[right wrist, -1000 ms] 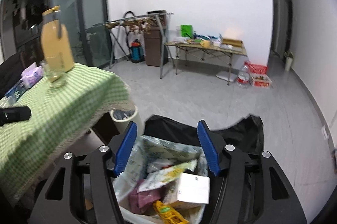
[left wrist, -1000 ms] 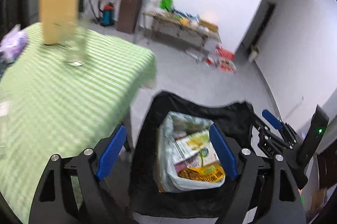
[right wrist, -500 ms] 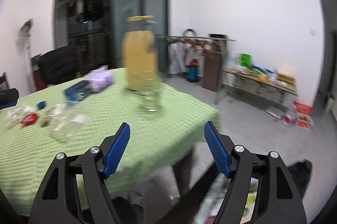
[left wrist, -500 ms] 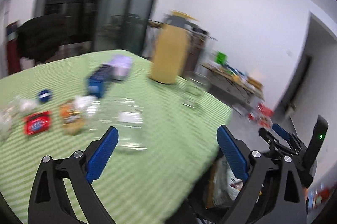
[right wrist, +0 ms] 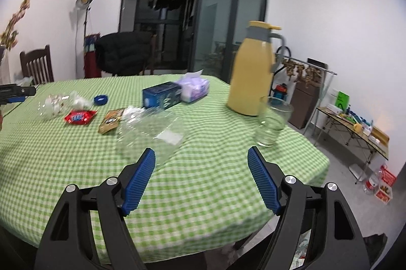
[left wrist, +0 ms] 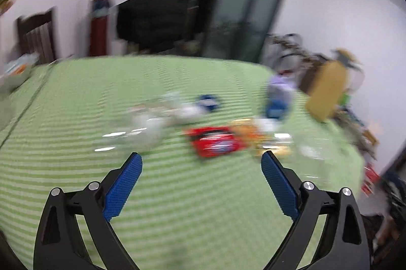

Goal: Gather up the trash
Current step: 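Move both tools back over the table, then grasp the clear round lid with the left tool while the right tool grasps the stickered clear jar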

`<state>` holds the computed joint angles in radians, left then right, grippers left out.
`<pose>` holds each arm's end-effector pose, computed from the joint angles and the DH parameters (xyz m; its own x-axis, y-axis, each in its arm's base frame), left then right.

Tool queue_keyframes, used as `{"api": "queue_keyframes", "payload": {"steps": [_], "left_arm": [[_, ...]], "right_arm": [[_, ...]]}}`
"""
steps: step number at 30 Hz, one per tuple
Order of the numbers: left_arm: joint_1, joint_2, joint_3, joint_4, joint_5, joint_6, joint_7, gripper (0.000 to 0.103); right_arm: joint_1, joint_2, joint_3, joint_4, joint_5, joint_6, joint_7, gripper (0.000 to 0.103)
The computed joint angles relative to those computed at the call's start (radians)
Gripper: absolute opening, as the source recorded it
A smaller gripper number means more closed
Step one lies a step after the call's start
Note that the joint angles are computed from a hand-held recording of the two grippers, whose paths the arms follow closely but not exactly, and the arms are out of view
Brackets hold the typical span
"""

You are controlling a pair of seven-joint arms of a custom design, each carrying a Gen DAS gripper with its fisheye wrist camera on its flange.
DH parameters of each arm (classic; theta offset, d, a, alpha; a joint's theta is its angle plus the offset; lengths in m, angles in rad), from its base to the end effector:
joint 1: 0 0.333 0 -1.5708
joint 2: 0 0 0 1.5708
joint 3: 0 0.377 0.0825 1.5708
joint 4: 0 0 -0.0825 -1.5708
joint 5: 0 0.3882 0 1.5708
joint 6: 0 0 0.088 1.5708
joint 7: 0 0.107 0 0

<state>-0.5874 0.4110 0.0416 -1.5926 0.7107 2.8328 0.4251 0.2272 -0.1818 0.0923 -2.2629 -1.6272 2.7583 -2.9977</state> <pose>0.6173 -0.4211 0.5387 -0.1074 -0.9691 0.2223 -0.6360 -0.1049 -0.7645 0.4669 0.2009 0.5334 -0.0606 -0.9913 0.1167 -0.4375 -0.0787 -0.8958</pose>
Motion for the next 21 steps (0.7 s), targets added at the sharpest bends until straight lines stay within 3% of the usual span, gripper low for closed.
{"api": "queue_keyframes", "payload": {"steps": [4, 6, 7, 9, 10, 11, 13, 14, 16, 18, 19, 21], "left_arm": [[0.044, 0.015, 0.022, -0.003, -0.022, -0.066, 0.009, 0.079], [0.109, 0.042, -0.017, -0.001, -0.077, 0.004, 0.061, 0.077], [0.124, 0.059, -0.029, 0.014, -0.118, 0.002, 0.091, 0.073], [0.109, 0.086, -0.002, 0.052, -0.163, -0.064, 0.089, 0.064], [0.107, 0.089, 0.012, 0.037, -0.167, -0.034, 0.07, 0.061], [0.124, 0.088, 0.001, 0.017, -0.192, 0.019, 0.08, 0.052], [0.198, 0.09, -0.084, -0.014, -0.305, 0.094, 0.169, 0.023], [0.211, 0.092, -0.1, -0.016, -0.347, 0.1, 0.214, 0.02], [0.18, 0.08, -0.055, -0.03, -0.338, 0.128, 0.2, 0.008], [0.183, 0.045, -0.05, -0.081, -0.376, 0.199, 0.21, 0.0], [0.154, 0.021, -0.003, -0.118, -0.377, 0.259, 0.186, 0.0], [0.04, -0.02, 0.151, -0.176, -0.346, 0.344, 0.118, 0.0]], "right_arm": [[0.016, 0.039, 0.013, 0.047, 0.039, -0.001, -0.067, 0.072], [0.029, 0.054, 0.023, 0.071, 0.056, -0.011, -0.108, 0.072], [0.036, 0.065, 0.029, 0.089, 0.062, -0.019, -0.132, 0.072], [0.052, 0.085, 0.038, 0.121, 0.067, -0.035, -0.167, 0.072], [0.063, 0.095, 0.045, 0.14, 0.071, -0.048, -0.193, 0.072], [0.074, 0.105, 0.049, 0.157, 0.072, -0.055, -0.213, 0.072], [0.091, 0.129, 0.052, 0.193, 0.079, -0.059, -0.253, 0.072], [0.101, 0.149, 0.053, 0.22, 0.091, -0.057, -0.283, 0.072], [0.123, 0.195, 0.052, 0.284, 0.116, -0.053, -0.345, 0.072], [0.143, 0.235, 0.045, 0.342, 0.145, -0.038, -0.398, 0.072], [0.154, 0.264, 0.042, 0.383, 0.176, -0.018, -0.442, 0.072], [0.177, 0.324, 0.034, 0.464, 0.251, 0.014, -0.538, 0.072]]}}
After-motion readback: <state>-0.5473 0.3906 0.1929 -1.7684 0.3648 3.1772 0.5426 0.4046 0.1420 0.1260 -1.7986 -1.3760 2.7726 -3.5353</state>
